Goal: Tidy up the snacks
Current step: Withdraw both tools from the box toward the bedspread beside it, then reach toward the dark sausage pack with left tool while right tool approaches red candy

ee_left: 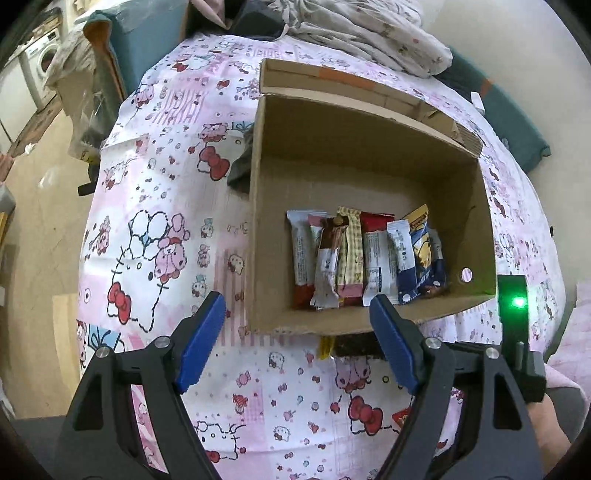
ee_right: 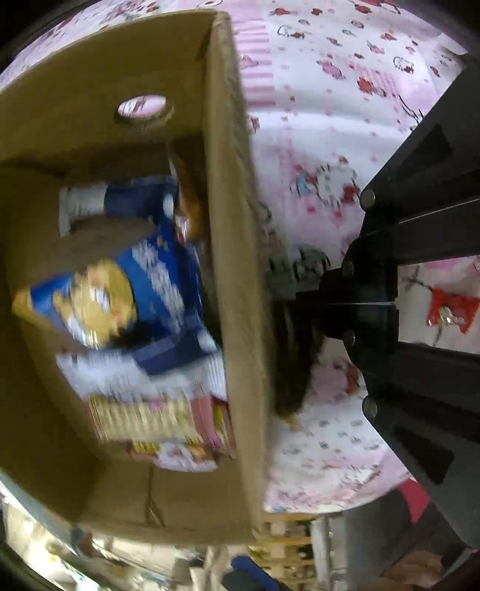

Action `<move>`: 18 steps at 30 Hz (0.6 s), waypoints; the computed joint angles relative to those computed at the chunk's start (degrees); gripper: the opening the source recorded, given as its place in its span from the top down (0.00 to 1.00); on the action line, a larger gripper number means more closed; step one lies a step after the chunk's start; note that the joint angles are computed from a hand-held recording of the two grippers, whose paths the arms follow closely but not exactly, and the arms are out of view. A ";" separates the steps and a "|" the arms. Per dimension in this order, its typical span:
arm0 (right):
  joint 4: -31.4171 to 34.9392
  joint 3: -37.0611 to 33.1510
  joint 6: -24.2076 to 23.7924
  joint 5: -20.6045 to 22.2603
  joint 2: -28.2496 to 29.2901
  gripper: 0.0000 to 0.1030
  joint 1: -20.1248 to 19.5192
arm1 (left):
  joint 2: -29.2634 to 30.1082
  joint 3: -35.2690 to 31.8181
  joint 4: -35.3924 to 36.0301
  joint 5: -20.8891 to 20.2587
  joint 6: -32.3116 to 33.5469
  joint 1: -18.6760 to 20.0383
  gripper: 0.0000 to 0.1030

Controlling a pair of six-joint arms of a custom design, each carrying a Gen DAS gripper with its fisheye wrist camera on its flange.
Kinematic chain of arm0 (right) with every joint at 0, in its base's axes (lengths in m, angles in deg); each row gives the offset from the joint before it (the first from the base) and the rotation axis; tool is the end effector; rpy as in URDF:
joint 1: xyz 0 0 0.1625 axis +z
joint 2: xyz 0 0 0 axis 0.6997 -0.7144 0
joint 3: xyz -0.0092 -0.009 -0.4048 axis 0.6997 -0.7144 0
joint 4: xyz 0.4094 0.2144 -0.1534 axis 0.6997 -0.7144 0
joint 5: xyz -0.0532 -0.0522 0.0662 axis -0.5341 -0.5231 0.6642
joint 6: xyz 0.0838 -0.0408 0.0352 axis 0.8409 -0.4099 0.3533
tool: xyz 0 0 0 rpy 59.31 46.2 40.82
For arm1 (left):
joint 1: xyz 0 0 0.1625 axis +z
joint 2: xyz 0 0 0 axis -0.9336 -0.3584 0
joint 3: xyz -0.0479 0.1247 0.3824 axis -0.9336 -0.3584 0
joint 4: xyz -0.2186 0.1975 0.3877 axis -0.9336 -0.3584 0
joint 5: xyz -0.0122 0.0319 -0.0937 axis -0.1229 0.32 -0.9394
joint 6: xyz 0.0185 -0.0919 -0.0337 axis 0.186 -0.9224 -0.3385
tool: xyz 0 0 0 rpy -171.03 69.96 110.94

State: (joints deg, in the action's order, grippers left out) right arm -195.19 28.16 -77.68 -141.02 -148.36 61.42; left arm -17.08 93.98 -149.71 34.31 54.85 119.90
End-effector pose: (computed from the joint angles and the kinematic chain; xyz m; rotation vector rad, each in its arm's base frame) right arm 0.2688 -0.6008 0.1117 0.2237 -2.7318 0.0396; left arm -0.1940 -0.5585 0.3318 0.0616 2.4898 -0.6465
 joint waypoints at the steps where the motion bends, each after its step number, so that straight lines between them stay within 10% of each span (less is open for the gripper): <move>1: -0.33 0.29 -0.69 0.54 -0.30 1.00 0.38 | -0.28 0.23 0.06 0.29 -0.15 -0.18 0.25; 14: -2.95 9.43 0.62 10.61 -6.70 1.00 4.74 | -5.34 2.54 3.15 0.09 -7.42 -0.53 0.25; 17: -6.70 10.20 4.01 9.03 -7.69 0.83 3.67 | -6.92 3.30 4.77 0.53 -9.61 -0.68 0.25; 18: -7.44 9.90 4.66 7.38 -7.68 0.61 3.63 | -7.40 3.53 5.46 0.69 -10.35 -0.73 0.25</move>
